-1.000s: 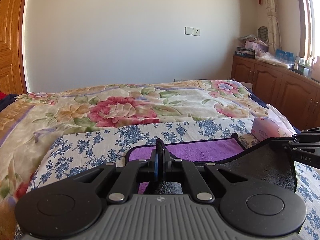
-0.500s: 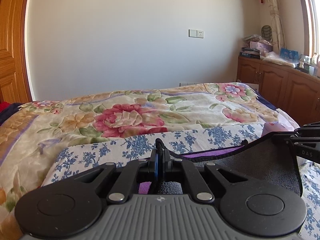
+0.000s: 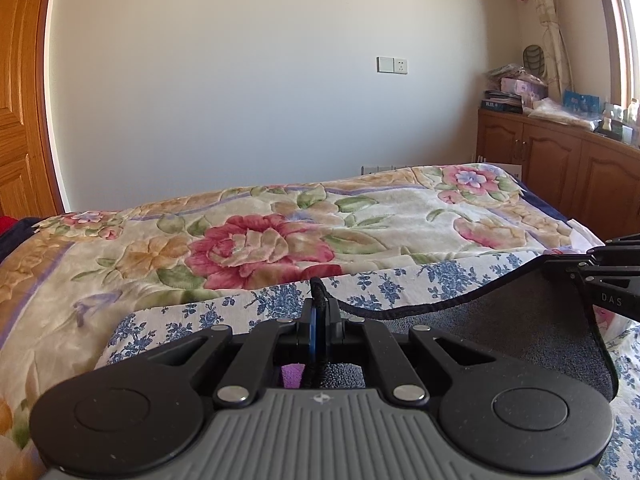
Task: Fold towel
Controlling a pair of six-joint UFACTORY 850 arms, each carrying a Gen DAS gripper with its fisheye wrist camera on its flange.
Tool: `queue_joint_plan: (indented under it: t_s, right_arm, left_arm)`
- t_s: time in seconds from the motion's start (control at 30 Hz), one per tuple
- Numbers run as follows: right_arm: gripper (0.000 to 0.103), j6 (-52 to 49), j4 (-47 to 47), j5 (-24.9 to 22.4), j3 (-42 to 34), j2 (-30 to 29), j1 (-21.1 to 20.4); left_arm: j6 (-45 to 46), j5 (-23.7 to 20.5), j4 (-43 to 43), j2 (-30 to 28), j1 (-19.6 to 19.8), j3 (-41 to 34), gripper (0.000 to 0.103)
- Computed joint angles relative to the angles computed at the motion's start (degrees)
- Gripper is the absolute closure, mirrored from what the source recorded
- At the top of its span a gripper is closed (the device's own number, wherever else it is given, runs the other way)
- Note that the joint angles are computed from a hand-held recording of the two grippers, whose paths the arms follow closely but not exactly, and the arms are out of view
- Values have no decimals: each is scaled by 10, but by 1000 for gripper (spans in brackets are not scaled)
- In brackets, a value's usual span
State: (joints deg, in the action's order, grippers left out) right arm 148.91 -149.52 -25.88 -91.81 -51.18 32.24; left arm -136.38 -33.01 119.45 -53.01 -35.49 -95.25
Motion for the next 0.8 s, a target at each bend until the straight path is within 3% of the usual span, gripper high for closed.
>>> queue_joint_plan:
  t_s: [0.8]
  right_arm:
    - [99, -78, 57, 44, -106, -81, -14]
  left_arm:
    - [75, 27, -55, -79, 24, -105, 98]
